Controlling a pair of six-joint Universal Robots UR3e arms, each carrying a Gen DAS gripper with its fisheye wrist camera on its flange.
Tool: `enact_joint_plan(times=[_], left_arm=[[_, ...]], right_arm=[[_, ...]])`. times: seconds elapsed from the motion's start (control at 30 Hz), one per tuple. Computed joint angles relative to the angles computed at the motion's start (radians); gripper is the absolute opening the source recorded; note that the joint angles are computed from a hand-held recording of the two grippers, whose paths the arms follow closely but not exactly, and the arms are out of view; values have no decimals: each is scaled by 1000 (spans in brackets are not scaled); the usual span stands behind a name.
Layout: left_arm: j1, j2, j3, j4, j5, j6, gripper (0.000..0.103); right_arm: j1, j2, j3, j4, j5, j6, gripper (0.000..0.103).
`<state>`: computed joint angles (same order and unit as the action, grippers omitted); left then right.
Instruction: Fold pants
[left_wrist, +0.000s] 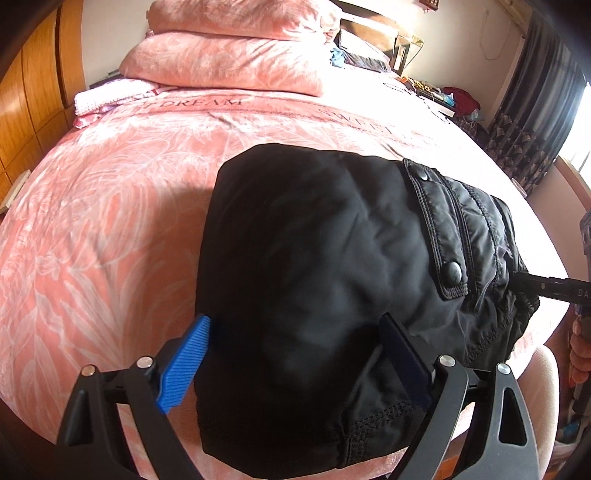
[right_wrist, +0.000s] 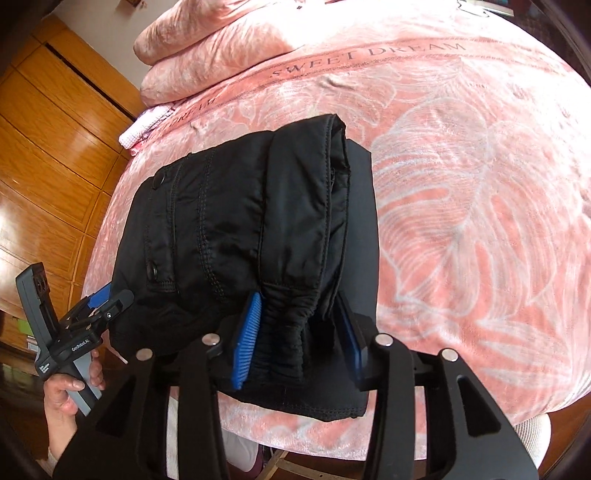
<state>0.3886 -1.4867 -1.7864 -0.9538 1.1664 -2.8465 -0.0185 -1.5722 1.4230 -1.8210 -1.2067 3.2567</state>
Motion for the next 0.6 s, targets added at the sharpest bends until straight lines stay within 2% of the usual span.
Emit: enact_joint_plan(times=[0.07,0.17,0.27,0.4,0.43,0.47,0.5,0.6], left_arm=[[15,8,13,-21,-27,-3,92],[24,1,48,-53,-54,-14,92],[12,-18,75,-61,-40,-24,92],[-2,-42,85,-61,-28,-24,92],[-7,-53,88,-54,-22,-27,93],[-13,-65,90,-46,-12,-32,93],[-18,-77,92,-35,-2,-36,94],[-28,-106,103,-14,6,-55,94]], right_arm=[[-10,-7,-34,8,6,-11,45],[-27,43,-140,26,16,0,55],[-30,150,-262,50,15,2,56],[-64,278,-349,64,99,30,56],[-64,300,-362,60,111,27,52],[-58,321,-384,62,115,23,33],[-53,339,-400,63,121,17,10],[-48,363,-437,42,123,28,5]])
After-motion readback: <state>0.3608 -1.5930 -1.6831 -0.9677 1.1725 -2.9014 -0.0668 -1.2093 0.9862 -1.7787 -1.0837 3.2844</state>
